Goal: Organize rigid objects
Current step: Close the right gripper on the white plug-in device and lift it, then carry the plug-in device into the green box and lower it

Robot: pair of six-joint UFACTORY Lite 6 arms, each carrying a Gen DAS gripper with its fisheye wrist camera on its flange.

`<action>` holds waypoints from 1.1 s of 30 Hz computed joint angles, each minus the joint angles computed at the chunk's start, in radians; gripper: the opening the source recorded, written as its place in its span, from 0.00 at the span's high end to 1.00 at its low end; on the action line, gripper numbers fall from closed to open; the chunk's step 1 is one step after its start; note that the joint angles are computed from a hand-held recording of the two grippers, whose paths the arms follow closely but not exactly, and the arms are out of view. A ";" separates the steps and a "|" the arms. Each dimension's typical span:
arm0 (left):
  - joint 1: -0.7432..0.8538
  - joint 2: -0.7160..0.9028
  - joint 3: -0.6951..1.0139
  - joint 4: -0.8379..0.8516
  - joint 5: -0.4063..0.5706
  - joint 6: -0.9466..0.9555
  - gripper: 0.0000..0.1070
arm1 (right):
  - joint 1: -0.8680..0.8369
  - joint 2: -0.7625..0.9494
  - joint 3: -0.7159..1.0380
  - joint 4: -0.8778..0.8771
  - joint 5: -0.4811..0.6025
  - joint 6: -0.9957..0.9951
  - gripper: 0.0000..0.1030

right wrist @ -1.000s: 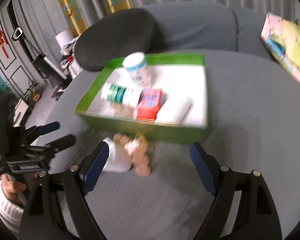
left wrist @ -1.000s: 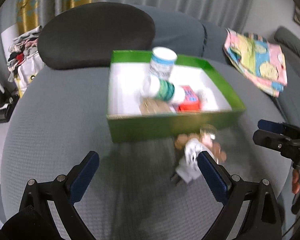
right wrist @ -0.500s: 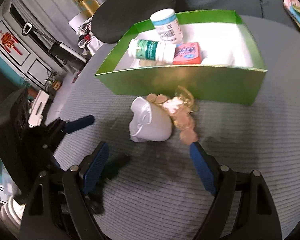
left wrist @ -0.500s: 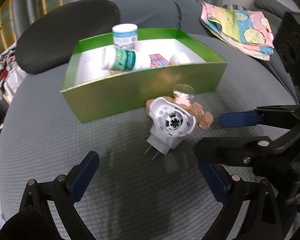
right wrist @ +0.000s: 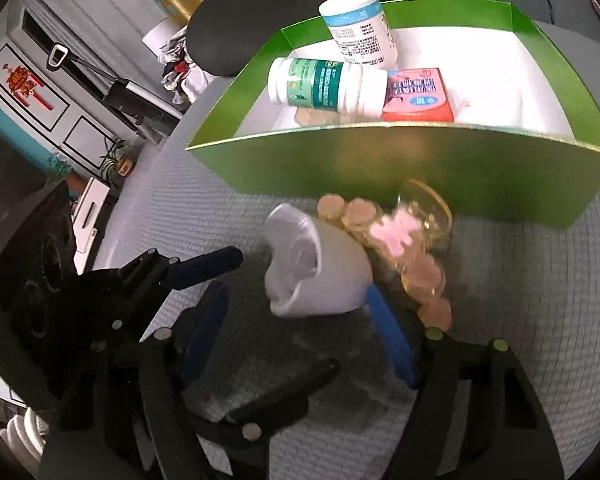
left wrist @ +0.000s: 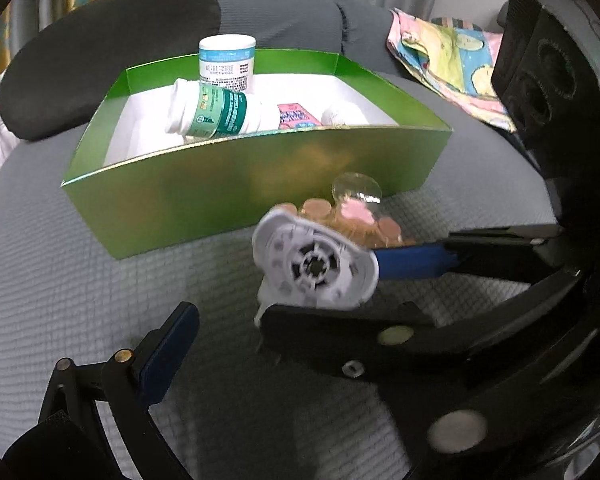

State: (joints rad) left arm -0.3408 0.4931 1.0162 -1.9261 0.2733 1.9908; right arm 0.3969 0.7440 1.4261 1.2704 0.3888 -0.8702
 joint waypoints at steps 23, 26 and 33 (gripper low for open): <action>0.022 0.006 0.034 0.125 0.047 -0.088 0.46 | -0.015 -0.005 0.020 -0.048 0.006 0.005 0.53; 0.013 -0.045 0.002 0.107 0.034 -0.063 0.46 | -0.005 -0.054 -0.019 -0.062 -0.014 0.009 0.53; 0.005 -0.178 -0.038 0.111 -0.004 -0.048 0.46 | 0.001 -0.151 -0.035 -0.077 -0.034 0.017 0.53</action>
